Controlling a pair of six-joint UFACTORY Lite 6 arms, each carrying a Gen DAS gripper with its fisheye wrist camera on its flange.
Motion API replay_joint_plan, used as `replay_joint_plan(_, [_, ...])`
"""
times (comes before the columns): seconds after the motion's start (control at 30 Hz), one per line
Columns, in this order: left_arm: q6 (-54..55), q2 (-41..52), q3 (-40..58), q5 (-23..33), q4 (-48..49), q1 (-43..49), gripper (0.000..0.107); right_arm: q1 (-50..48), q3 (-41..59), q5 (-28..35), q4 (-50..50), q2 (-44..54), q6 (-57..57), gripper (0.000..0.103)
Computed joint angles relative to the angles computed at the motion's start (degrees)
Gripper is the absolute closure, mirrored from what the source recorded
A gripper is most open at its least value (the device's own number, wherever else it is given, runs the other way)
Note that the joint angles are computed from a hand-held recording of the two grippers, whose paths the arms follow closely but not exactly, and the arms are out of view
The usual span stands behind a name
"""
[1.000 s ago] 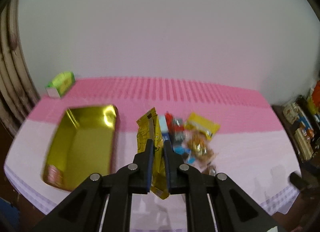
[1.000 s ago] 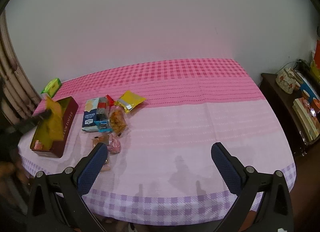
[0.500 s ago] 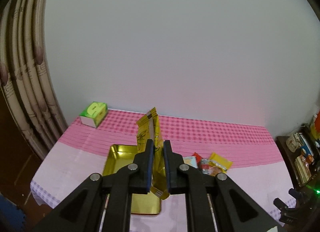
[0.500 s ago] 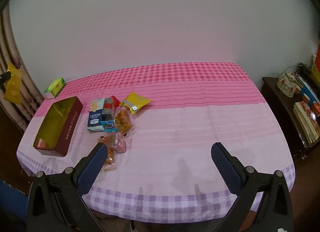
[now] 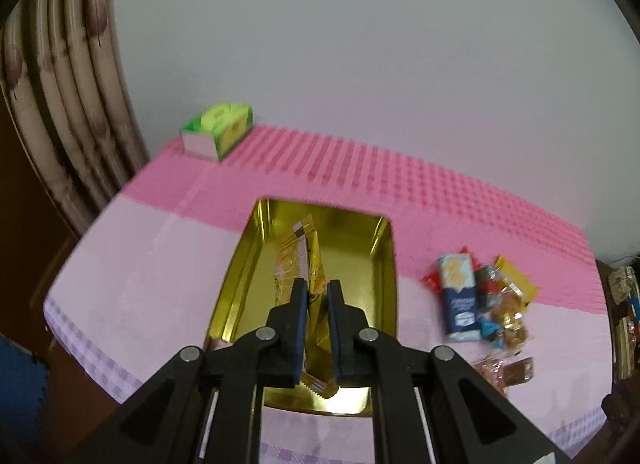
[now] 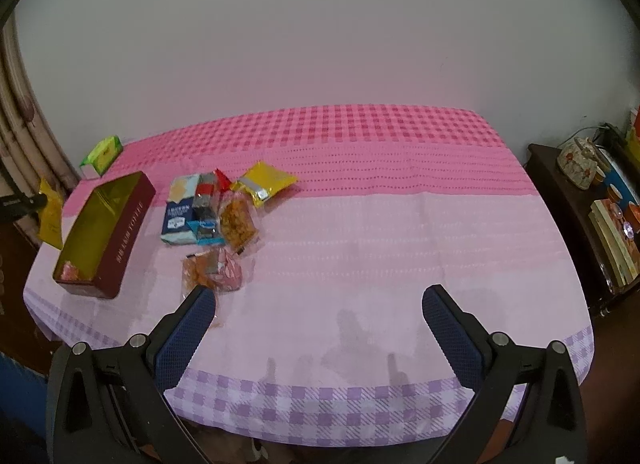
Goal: Organize snacks
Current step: 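Carry the yellow packet with the left gripper into the tin and release, then grasp the small clear bag of brown snack with the right gripper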
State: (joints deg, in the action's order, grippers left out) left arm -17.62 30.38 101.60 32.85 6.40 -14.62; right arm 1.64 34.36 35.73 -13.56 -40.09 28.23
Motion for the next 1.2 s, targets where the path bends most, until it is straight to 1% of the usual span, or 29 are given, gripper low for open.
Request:
replay_joint_plan(0.1, [-0.74,3.70,1.56,-0.12,1.07,-0.06,0.097,-0.29,-0.90,-1.23,-0.36,2.31,-0.04,0.000])
replay_joint_plan(0.17, [-0.58,7.78,5.10,0.60,1.26,0.24,0.097,-0.39,-1.32,-2.05,-0.83,3.83,0.17,0.000])
replay_joint_plan(0.23, [-0.51,12.40,9.85,1.87,1.50,0.56,0.097,-0.37,-1.29,-2.87,-1.54,5.64,0.73,0.000])
replay_joint_plan(0.4, [-0.70,24.46,25.39,7.77,2.83,0.88,0.097,0.29,-0.72,-4.56,-3.33,9.84,2.25,0.000])
replay_joint_plan(0.6, [-0.74,31.76,35.02,11.01,4.16,0.22,0.097,1.17,-1.51,-5.80,-3.52,12.63,2.05,0.000])
replay_joint_plan(0.63, [-0.35,32.85,36.53,11.44,3.75,0.18,0.095,1.23,-1.59,-5.83,-3.51,12.92,1.94,0.000])
replay_joint_plan(0.67, [-0.19,33.04,36.58,11.35,3.77,0.02,0.081,1.22,-1.81,-6.00,-3.55,12.96,1.92,0.000])
replay_joint_plan(0.7, [-1.90,31.63,34.22,10.26,6.04,-0.49,0.056,1.13,-1.93,-6.35,-3.29,13.05,1.62,0.000])
replay_joint_plan(0.73, [-3.92,28.83,29.47,6.85,7.88,-0.44,0.048,0.90,-2.10,-6.56,-2.83,12.88,1.07,0.000])
replay_joint_plan(0.77, [-6.38,24.63,23.48,2.94,8.96,-0.25,0.044,0.67,-2.34,-6.64,-2.65,12.52,0.84,0.000])
replay_joint_plan(0.8, [-7.23,19.98,17.48,-1.09,7.72,0.46,0.044,0.62,-2.45,-6.81,-2.61,12.38,0.87,0.000])
replay_joint_plan(0.87, [-6.44,9.89,5.49,-8.63,3.80,2.07,0.043,-0.94,-3.47,-8.19,2.00,10.86,-4.36,0.000])
replay_joint_plan(0.9, [-5.79,3.89,-0.35,-10.78,2.81,2.59,0.041,-1.70,-3.93,-8.92,4.74,10.21,-7.23,0.000])
replay_joint_plan(0.97, [-5.67,-6.75,-11.72,-15.95,4.31,2.84,0.040,-2.86,-4.95,-10.42,10.38,9.25,-12.71,0.000])
replay_joint_plan(1.0, [-2.23,-12.74,-17.71,-17.92,2.01,3.13,0.038,-3.55,-5.85,-12.12,15.88,8.96,-18.10,0.000])
replay_joint_plan(1.03, [3.61,-18.74,-23.71,-20.24,-1.57,3.39,0.034,-3.67,-6.27,-12.67,19.58,8.89,-21.42,0.000])
replay_joint_plan(1.07, [9.61,-24.59,-29.71,-22.30,-7.42,3.77,0.025,-2.70,-6.95,-13.89,21.15,8.91,-22.34,0.000])
replay_joint_plan(1.1, [15.60,-30.45,-35.70,-23.66,-12.26,3.80,0.021,-1.26,-7.34,-14.91,20.33,9.15,-20.86,0.000])
replay_joint_plan(1.13, [21.60,-35.67,-41.70,-25.42,-17.86,3.92,0.021,0.67,-7.78,-16.09,17.11,9.33,-16.98,0.000])
replay_joint_plan(1.2, [33.58,-44.24,-52.19,-25.55,-29.84,4.59,0.021,5.39,-8.66,-18.60,5.88,9.98,-4.98,0.000])
